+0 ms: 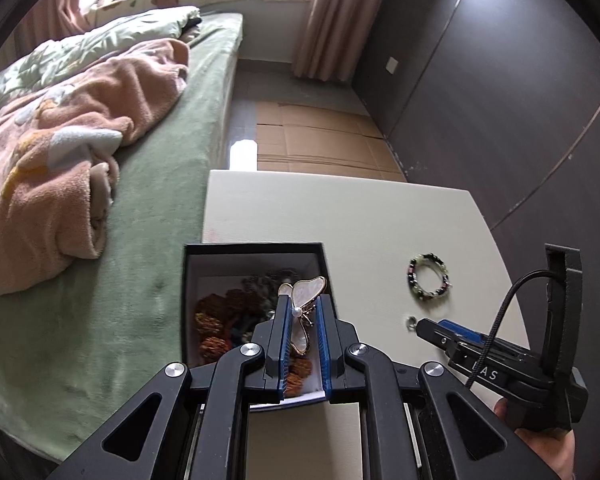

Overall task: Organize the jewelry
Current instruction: 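Carry the butterfly brooch into the box with the left gripper while the right grasps the small silver ring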

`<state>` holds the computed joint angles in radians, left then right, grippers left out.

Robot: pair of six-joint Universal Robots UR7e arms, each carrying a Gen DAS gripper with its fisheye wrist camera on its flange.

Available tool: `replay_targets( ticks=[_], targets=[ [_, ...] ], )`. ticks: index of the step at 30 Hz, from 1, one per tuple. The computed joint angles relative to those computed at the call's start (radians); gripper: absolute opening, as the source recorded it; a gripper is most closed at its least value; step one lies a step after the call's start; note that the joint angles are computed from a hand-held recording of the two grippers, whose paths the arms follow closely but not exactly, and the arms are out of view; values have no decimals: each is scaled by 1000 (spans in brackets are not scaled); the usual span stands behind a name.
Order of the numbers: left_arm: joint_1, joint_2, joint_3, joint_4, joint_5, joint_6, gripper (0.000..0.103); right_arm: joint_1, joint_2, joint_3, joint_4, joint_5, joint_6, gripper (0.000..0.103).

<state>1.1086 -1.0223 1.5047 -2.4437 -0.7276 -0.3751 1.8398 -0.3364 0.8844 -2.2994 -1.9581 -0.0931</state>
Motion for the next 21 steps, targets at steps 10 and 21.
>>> replay_targets(
  ticks=[10, 21],
  targets=[
    [19, -7, -3, -31, 20, -2, 13, 23, 85, -104, 22, -94, -24, 17],
    [50, -21, -20, -51, -38, -57, 20, 50, 76, -73, -11, -147, -67, 13]
  ],
)
